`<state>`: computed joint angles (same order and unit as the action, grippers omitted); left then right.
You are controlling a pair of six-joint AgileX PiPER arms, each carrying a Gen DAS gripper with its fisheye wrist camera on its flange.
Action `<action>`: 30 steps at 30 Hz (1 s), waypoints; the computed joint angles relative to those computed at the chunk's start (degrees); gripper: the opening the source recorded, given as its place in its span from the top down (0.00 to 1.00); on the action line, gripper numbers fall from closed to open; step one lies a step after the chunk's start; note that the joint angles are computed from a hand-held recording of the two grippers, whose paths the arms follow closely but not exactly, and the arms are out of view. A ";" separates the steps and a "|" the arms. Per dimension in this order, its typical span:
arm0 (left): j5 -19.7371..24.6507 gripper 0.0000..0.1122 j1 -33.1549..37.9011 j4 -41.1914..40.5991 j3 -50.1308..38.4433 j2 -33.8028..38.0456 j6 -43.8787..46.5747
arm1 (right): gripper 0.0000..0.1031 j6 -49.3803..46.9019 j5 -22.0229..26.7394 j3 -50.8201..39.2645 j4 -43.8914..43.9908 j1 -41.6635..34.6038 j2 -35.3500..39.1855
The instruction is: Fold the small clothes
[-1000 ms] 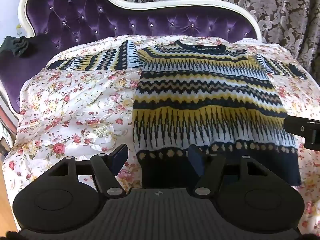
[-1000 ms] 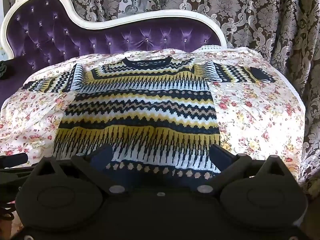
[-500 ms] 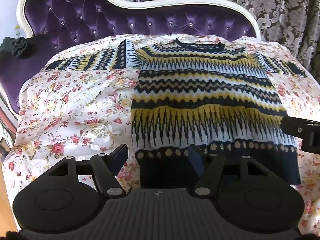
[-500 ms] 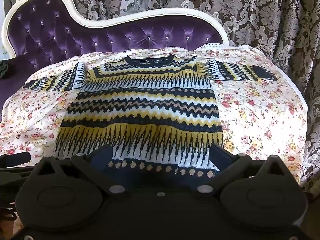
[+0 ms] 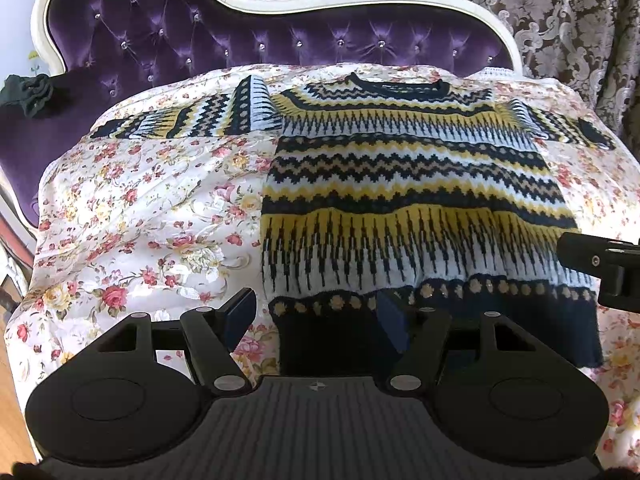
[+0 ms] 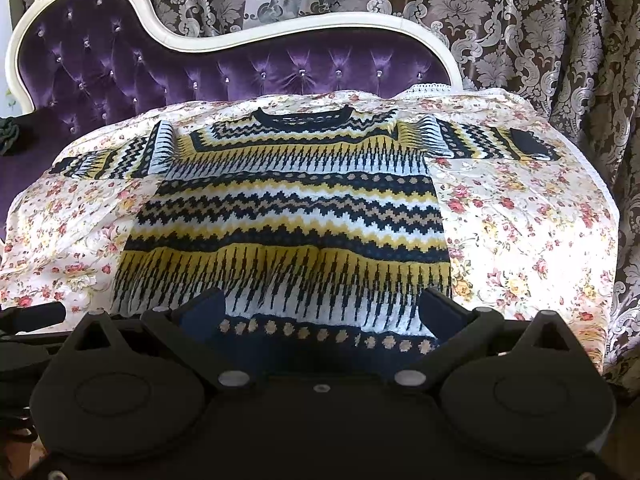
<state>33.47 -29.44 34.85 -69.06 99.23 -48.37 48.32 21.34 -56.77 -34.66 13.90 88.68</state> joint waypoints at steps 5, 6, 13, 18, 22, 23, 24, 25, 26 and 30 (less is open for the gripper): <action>0.36 0.42 0.11 -0.87 -0.44 0.43 1.02 | 0.01 -4.28 0.64 -0.80 4.29 -0.22 0.58; 0.46 0.42 0.09 -1.01 -0.50 0.49 1.17 | 0.01 -5.33 0.83 -0.99 5.34 -0.30 0.72; 1.05 0.42 0.27 -2.28 -1.23 1.22 2.49 | 0.01 -12.80 2.52 -2.63 12.94 -0.91 2.40; 1.41 0.42 0.29 -2.54 -1.56 1.85 2.88 | 0.01 -14.51 3.08 -2.96 14.77 -0.81 3.27; 2.16 0.42 0.34 -3.19 -2.22 2.51 3.70 | 0.01 -15.29 3.54 -3.38 15.69 -0.80 3.95; 2.42 0.42 0.31 -3.15 -2.46 2.75 3.79 | 0.01 -15.70 3.55 -3.50 16.13 -0.89 4.13; 2.58 0.42 0.27 -2.99 -2.58 2.94 3.72 | 0.01 -16.03 3.54 -3.56 16.51 -0.96 4.26; 2.68 0.42 0.27 -2.93 -2.67 3.07 3.71 | 0.01 -16.16 3.59 -3.61 16.70 -0.96 4.37; 2.68 0.42 0.30 -2.95 -2.71 3.20 3.72 | 0.01 -16.45 3.63 -3.72 16.97 -1.02 4.51; 2.94 0.42 0.52 -3.28 -3.14 3.78 4.00 | 0.01 -16.81 3.71 -3.94 17.41 -1.03 4.89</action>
